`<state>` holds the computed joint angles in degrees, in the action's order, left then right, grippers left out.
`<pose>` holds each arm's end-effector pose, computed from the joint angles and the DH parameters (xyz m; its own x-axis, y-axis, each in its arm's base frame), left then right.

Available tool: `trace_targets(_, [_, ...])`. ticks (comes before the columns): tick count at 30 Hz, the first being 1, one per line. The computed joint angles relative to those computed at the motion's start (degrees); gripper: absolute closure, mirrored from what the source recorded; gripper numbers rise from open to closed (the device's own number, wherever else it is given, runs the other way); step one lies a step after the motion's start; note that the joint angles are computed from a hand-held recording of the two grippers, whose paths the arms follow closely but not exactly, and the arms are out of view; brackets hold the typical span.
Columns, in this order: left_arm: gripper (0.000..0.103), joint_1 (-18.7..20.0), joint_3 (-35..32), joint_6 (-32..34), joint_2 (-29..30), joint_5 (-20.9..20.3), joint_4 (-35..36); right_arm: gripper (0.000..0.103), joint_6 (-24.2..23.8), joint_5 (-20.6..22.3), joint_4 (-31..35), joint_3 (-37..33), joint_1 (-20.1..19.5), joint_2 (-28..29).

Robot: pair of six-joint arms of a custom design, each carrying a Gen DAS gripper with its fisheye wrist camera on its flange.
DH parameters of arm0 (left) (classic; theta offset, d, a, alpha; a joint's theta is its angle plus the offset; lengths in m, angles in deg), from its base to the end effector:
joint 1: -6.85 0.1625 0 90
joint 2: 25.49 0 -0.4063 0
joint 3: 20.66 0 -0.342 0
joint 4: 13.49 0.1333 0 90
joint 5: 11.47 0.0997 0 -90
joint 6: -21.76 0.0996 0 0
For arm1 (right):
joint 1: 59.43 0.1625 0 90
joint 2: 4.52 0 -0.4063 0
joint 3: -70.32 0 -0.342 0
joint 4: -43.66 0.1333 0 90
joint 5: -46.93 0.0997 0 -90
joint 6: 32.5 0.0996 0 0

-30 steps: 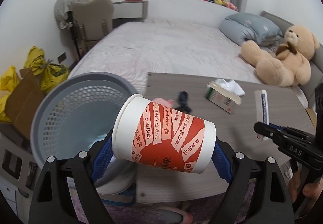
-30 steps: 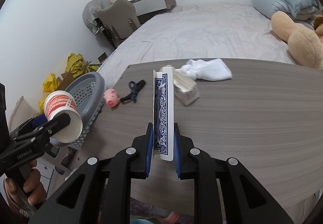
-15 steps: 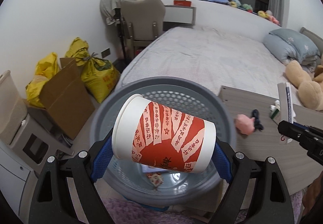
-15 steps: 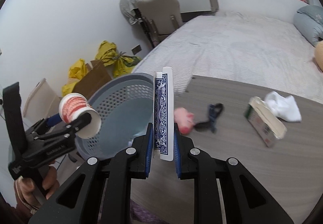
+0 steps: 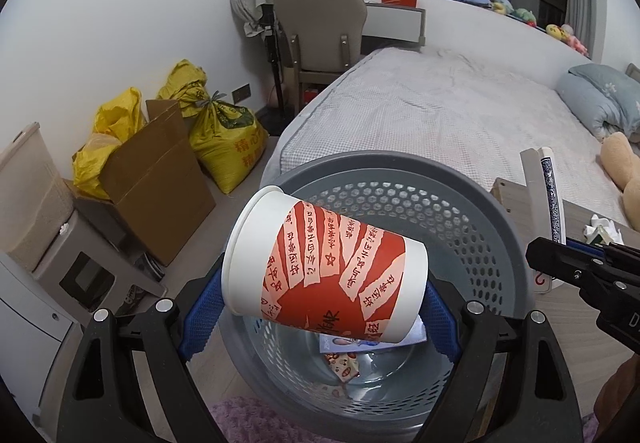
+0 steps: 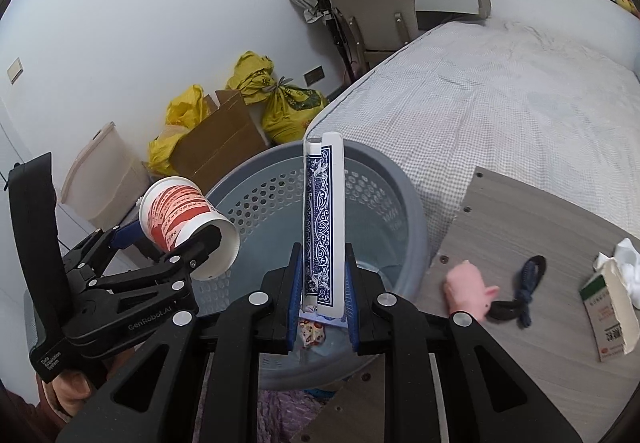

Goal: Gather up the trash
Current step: 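Carry the paper cup and card box over the wastebasket with both tools, then open the left tool to drop the cup while the right tool drops the card box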

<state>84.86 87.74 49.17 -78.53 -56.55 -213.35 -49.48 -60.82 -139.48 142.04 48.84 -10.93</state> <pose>0.0841 -0.5842 0.2460 -0.6654 -0.1071 -0.7388 0.4809 0.6954 -0.5340 0.3106 -0.6126 -0.1402 -0.8267 -0.4015 0.3942 -0.5423 0.7554 -0.3678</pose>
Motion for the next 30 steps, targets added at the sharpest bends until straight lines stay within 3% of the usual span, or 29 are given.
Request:
trace_targets(9, [0.018, 1.0, -1.0, -2.3, -0.1, 0.5, 2.9, 0.083, -1.1, -1.0, 2.6, -5.2, 0.1, 3.0])
trace_targets(10, [0.018, 1.0, -1.1, -2.6, -0.1, 0.5, 3.2, 0.080, -1.2, -1.1, 2.3, -5.1, 0.0, 3.0])
trace_targets(13, [0.011, 0.8, -1.0, -2.8, -0.1, 1.1, 2.8, 0.057, -1.6, -1.2, 1.4, -5.2, 0.1, 3.0])
trace_targets(14, [0.011, 0.8, -0.9, -2.9, -0.2, 1.1, 2.7, 0.055, -1.8, -1.5, 0.3, -4.9, 0.1, 3.0])
trace_targets(30, [0.006, -0.3, 0.9, -4.0, -1.1, 3.9, 0.9, 0.055, -1.5, -3.7, -3.1, -1.9, 0.8, 2.2])
